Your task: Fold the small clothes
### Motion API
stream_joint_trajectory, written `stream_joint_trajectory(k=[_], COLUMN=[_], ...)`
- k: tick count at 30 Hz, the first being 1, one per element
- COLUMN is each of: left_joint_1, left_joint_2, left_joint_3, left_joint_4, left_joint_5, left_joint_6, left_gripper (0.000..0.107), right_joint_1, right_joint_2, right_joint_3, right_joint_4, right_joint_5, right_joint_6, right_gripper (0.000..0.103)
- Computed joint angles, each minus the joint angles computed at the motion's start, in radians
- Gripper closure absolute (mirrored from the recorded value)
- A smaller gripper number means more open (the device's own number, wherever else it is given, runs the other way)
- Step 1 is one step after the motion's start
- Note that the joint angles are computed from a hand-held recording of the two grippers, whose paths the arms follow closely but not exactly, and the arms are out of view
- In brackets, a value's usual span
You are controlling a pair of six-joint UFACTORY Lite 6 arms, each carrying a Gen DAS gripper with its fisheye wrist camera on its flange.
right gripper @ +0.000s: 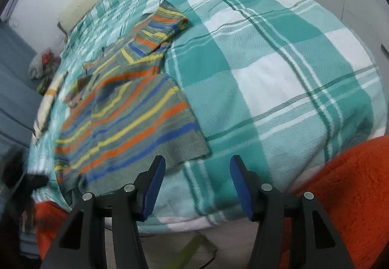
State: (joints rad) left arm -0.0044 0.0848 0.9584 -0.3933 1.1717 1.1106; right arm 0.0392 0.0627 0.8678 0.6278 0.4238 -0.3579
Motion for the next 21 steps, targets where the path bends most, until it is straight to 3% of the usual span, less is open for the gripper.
stream_joint_trajectory(k=[3, 5, 9, 12, 16, 18, 19, 20, 21], left_joint_1=[0.087, 0.217, 0.415, 0.370, 0.155, 0.087, 0.067, 0.069, 0.074], left_joint_2=[-0.238, -0.234, -0.101, -0.074, -0.154, -0.159, -0.159, -0.139, -0.132], left_joint_3=[-0.137, -0.112, -0.121, -0.160, -0.243, -0.247, -0.238, -0.225, -0.199], left_joint_4=[0.073, -0.023, -0.249, -0.267, -0.122, -0.073, -0.062, -0.079, -0.092], left_joint_5=[-0.049, -0.127, -0.262, -0.359, -0.539, -0.586, -0.597, -0.596, -0.552], left_joint_6=[-0.100, -0.239, -0.484, -0.579, -0.757, -0.828, -0.854, -0.837, -0.831], left_gripper=[0.015, 0.006, 0.007, 0.008, 0.011, 0.030, 0.051, 0.084, 0.100], right_joint_1=[-0.037, -0.066, -0.200, -0.233, -0.184, -0.132, -0.112, -0.092, -0.078], right_joint_2=[0.052, 0.103, 0.285, 0.477, 0.571, 0.587, 0.595, 0.610, 0.624], right_joint_3=[0.037, 0.092, 0.300, 0.517, 0.600, 0.592, 0.590, 0.596, 0.609], right_joint_4=[0.070, 0.112, 0.208, 0.137, 0.142, 0.159, 0.170, 0.185, 0.180], right_joint_5=[0.032, 0.068, 0.223, 0.382, 0.479, 0.456, 0.436, 0.420, 0.415], right_joint_6=[-0.079, -0.138, -0.237, -0.233, -0.363, -0.426, -0.442, -0.457, -0.445], right_gripper=[0.048, 0.048, 0.048, 0.048, 0.048, 0.050, 0.063, 0.096, 0.098])
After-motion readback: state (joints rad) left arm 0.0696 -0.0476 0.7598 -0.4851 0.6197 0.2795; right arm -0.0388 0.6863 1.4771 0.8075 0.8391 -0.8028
